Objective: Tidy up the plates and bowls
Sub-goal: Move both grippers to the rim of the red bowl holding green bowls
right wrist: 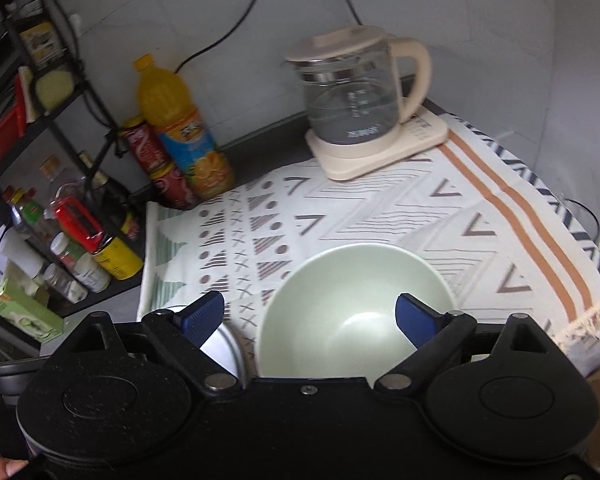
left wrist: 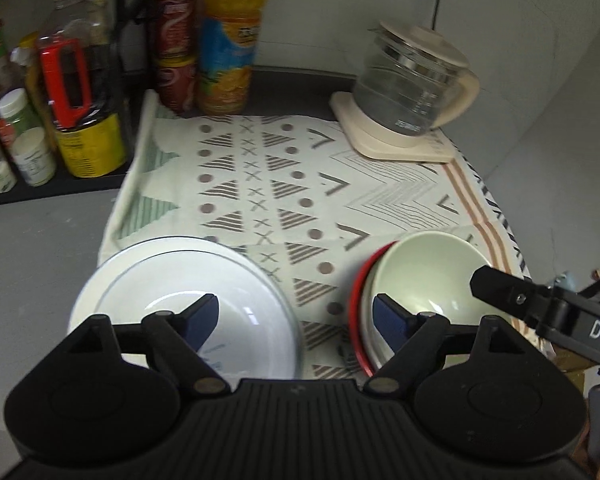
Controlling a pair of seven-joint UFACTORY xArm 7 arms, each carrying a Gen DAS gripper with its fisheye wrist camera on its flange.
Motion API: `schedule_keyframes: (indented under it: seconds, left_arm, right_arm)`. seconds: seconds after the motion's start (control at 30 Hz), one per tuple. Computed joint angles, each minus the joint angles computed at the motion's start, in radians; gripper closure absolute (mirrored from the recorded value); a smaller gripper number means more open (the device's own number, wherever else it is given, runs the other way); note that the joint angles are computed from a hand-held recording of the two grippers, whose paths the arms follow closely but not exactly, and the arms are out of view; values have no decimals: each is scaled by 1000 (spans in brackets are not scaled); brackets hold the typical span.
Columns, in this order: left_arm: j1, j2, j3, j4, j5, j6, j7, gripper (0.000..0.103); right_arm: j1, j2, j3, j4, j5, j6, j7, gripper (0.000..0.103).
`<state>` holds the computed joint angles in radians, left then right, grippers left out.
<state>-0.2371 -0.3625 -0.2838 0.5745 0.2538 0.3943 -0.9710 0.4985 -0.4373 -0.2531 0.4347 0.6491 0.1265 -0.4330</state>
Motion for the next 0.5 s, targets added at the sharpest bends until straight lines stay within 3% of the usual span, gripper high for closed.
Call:
schedule_keyframes:
  seconds: [0.27, 0.5]
  left_arm:
    - [-28, 88, 11, 46, -5, -68, 50, 20]
    - [-79, 173, 53, 83, -87, -113, 139, 21]
  right_arm:
    - [-63, 7, 10, -15, -29, 2, 44, 10]
    - [-103, 41, 6, -10, -46, 4, 74, 10]
